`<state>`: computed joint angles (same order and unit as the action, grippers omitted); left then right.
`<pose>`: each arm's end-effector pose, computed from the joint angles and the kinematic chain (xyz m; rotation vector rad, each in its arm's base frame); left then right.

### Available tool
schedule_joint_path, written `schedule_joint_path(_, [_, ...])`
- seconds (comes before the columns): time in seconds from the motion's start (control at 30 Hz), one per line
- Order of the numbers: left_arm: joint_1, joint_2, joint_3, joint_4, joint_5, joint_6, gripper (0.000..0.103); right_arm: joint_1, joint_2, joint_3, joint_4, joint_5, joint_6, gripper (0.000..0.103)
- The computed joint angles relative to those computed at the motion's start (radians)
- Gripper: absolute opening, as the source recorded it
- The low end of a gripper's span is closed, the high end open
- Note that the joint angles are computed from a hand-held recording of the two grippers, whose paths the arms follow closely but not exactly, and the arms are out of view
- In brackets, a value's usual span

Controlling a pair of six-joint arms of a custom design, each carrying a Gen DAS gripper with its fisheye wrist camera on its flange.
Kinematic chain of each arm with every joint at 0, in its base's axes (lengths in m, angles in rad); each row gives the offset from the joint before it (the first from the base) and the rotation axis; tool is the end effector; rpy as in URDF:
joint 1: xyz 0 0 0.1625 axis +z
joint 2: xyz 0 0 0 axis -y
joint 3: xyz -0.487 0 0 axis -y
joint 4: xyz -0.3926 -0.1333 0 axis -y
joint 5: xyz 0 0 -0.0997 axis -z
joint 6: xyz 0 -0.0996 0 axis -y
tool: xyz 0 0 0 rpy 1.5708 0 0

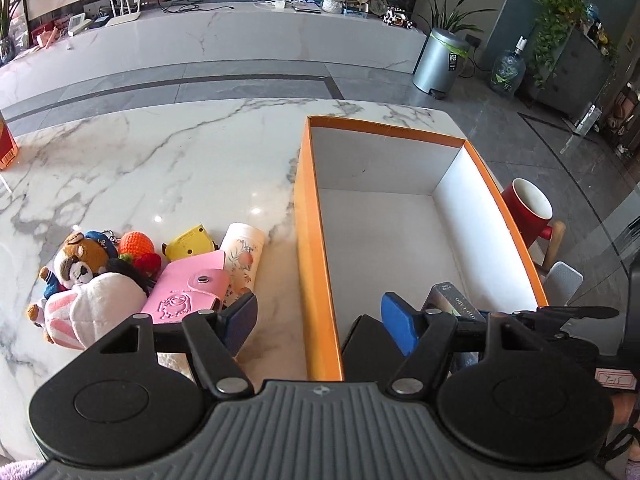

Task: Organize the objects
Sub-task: 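Lower the PHOTO CARD box upright into the orange box beside the black case with the right tool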

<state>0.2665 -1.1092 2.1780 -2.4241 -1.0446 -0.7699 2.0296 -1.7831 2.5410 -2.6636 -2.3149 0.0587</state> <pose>-0.4194 -0.3045 0.1489 0.7752 2.5392 -0.4693 0.1922 -0.2405 0.3323 0.3258 -2.4135 0.6397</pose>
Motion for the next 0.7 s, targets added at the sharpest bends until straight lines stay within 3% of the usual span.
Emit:
schedule_joint_path(0.17, [0.023, -0.016, 0.027, -0.044, -0.011, 0.018, 0.081, -0.006, 0.058, -0.001, -0.033, 0.003, 0.001, 0.024])
schedule_joint_path(0.33, [0.050, -0.022, 0.040, -0.072, -0.026, 0.024, 0.080, -0.010, 0.113, -0.001, -0.115, 0.034, -0.062, 0.024])
schedule_joint_path(0.47, [0.067, -0.024, 0.046, -0.092, -0.036, 0.028, 0.080, -0.046, 0.118, -0.006, -0.141, 0.116, -0.121, 0.024])
schedule_joint_path(0.53, [0.075, -0.023, 0.049, -0.101, -0.042, 0.029, 0.080, -0.044, 0.133, -0.011, -0.147, 0.119, -0.135, 0.024])
schedule_joint_path(0.7, [0.086, -0.017, 0.051, -0.116, -0.059, 0.035, 0.080, -0.049, 0.118, -0.035, -0.054, 0.129, -0.051, 0.025])
